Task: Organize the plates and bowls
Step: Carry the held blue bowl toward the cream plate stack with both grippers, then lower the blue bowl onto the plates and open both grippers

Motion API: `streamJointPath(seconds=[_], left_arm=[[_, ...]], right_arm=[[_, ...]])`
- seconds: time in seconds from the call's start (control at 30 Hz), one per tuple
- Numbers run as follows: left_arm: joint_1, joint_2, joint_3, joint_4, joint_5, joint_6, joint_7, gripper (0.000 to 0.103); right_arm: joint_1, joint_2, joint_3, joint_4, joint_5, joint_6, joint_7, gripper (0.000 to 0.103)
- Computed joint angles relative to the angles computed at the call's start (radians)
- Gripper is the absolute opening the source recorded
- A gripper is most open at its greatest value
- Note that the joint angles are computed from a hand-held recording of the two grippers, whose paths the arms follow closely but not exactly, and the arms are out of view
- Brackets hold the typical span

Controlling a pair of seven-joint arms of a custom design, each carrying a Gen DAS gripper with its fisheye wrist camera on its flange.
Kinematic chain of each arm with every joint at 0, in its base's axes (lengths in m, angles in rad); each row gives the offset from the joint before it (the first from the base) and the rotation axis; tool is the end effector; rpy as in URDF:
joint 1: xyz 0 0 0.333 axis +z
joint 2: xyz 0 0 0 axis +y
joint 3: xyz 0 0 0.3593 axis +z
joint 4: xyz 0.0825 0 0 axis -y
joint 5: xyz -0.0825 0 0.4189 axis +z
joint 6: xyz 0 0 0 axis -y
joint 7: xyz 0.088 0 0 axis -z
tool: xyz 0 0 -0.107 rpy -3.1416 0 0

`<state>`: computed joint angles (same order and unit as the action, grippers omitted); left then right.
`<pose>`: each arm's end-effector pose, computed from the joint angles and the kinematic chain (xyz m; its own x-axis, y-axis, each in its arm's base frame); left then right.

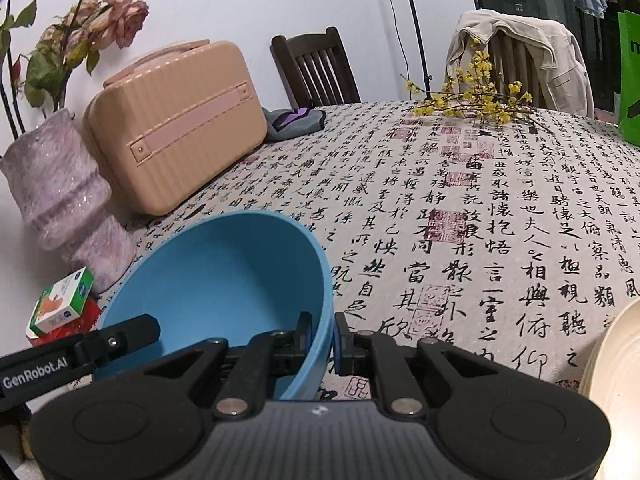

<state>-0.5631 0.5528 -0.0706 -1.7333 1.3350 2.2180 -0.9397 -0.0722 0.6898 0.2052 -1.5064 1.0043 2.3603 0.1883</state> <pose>0.6069 -0.3995 0.2886 0.6663 -0.6567 0.3533 -0.2226 -0.6273 -0.7463 0.7841 0.0833 0.3028 0.7441 -0.5919 -0.3099 -0.5964 -0.3793 -0.7074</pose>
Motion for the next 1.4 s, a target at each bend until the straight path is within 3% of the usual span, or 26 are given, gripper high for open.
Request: streamJointPath(seconds=[0.9, 1.03, 1.17, 1.3, 1.4], left_arm=[[0.010, 0.001, 0.005, -0.016, -0.007, 0.036, -0.018, 0.022], [0.004, -0.009, 0.007, -0.028, 0.023, 0.038, -0.048, 0.031], [-0.012, -0.012, 0.003, -0.023, 0.044, -0.010, -0.043, 0.042], [-0.031, -0.012, -0.005, -0.014, 0.050, -0.081, -0.025, 0.059], [-0.046, -0.017, -0.009, -0.020, 0.069, -0.124, -0.029, 0.073]], right_arm=[[0.004, 0.022, 0.002, 0.023, -0.049, -0.016, 0.021, 0.013], [-0.016, 0.012, 0.019, 0.009, -0.012, -0.019, -0.034, 0.021], [-0.038, -0.001, 0.030, -0.008, 0.040, -0.040, -0.110, 0.042], [-0.056, -0.014, 0.029, -0.025, 0.097, -0.061, -0.191, 0.056], [-0.065, -0.020, 0.021, -0.031, 0.127, -0.087, -0.229, 0.059]])
